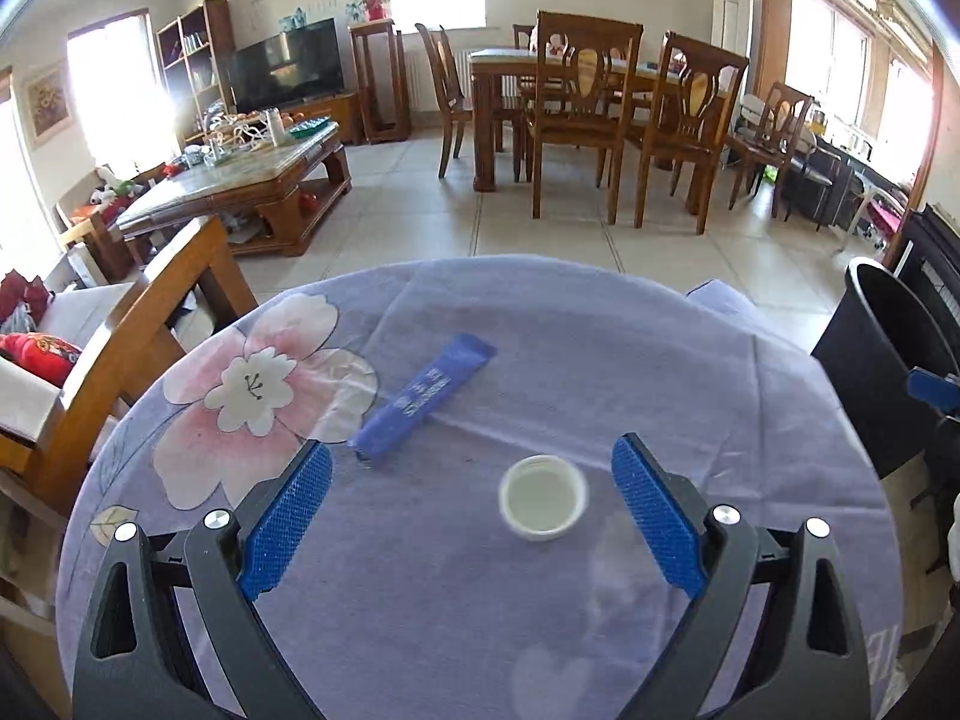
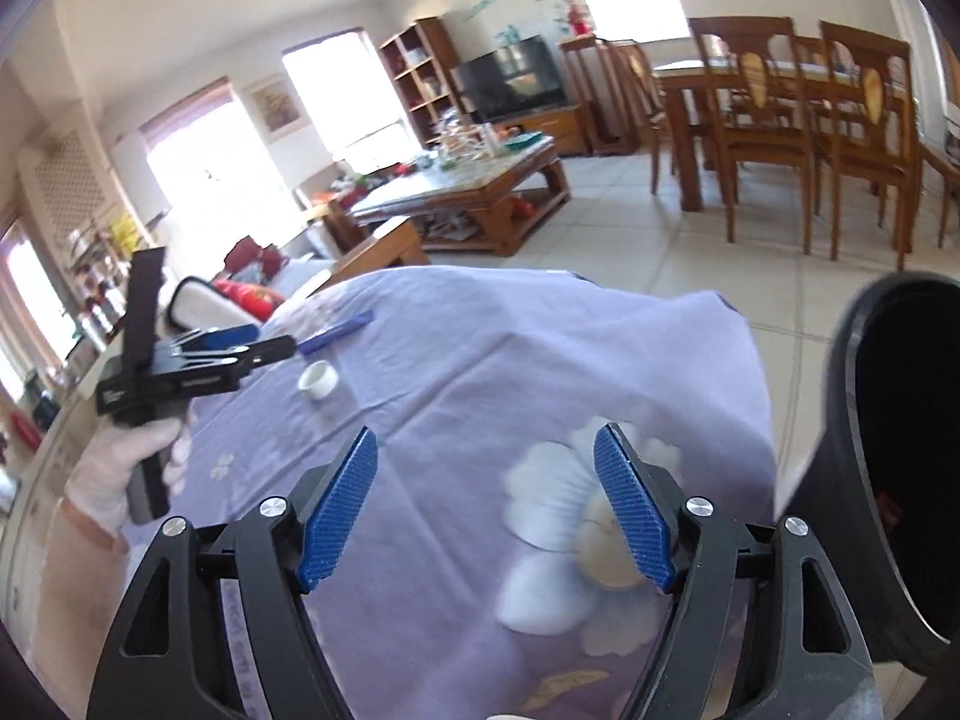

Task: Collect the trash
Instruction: 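Grasp the blue sachet with the left tool while the right tool grasps the white lid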

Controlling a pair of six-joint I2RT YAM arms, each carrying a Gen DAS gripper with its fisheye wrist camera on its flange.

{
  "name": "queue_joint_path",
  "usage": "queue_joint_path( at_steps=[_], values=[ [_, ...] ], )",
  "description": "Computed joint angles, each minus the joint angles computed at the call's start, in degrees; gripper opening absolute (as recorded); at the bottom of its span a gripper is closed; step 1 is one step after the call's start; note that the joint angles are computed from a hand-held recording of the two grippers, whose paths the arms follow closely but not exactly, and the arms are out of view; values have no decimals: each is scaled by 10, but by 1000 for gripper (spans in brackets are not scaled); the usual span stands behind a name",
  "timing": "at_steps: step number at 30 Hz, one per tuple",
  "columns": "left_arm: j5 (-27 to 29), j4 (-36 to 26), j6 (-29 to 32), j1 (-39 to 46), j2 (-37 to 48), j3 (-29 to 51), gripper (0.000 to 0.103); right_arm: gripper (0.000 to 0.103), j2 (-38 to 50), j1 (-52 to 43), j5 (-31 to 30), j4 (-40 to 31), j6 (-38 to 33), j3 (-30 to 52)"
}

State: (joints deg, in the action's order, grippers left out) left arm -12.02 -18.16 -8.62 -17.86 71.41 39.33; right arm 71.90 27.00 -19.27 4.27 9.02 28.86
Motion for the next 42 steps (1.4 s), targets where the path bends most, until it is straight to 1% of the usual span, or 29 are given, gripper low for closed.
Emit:
queue_joint_path(
  at_steps=[1,2,5,6,9,12,13,15,16,17,18,19,20,21,23,27,31,34,37,39,41,42],
  values=[
    [20,9,27,29,-5,-20,93,75,23,41,27,2,9,23],
    [34,14,51,49,4,-22,93,75,51,77,49,5,14,48],
    [54,34,110,74,47,-11,93,75,134,153,99,-4,15,129],
    [58,34,122,76,45,-14,93,75,166,170,109,-13,13,162],
    [92,37,151,99,54,-8,93,75,262,203,131,-51,-4,264],
    [124,44,174,126,68,0,92,75,334,228,153,-87,-21,348],
    [140,45,179,136,73,3,88,75,354,235,160,-99,-26,374],
    [180,48,182,157,75,3,75,75,389,239,165,-111,-40,406],
    [192,53,180,162,76,0,64,75,404,241,167,-120,-47,424],
    [198,55,178,164,74,-3,56,75,419,242,169,-131,-54,443],
    [195,58,176,162,75,-4,52,75,435,245,171,-141,-59,463],
    [180,59,174,156,76,-5,46,75,448,245,171,-148,-65,479],
    [158,60,179,151,87,-3,41,75,461,245,172,-154,-70,495],
    [152,75,186,152,90,-10,41,75,474,245,174,-161,-72,512],
    [178,86,180,166,84,-20,38,75,498,244,177,-175,-76,545],
    [201,92,175,183,80,-26,37,75,532,237,179,-191,-87,597],
    [191,92,160,183,79,-26,28,75,567,215,149,-210,-72,658],
    [180,84,156,181,74,-25,19,75,601,203,148,-234,-61,717],
    [173,94,157,178,71,-32,18,75,629,200,157,-249,-55,762],
    [162,93,156,173,71,-31,18,75,660,199,159,-280,-60,812],
    [149,95,150,168,70,-32,16,75,689,200,156,-313,-63,858],
    [142,95,148,166,70,-31,14,71,698,201,156,-321,-65,869]
  ],
)
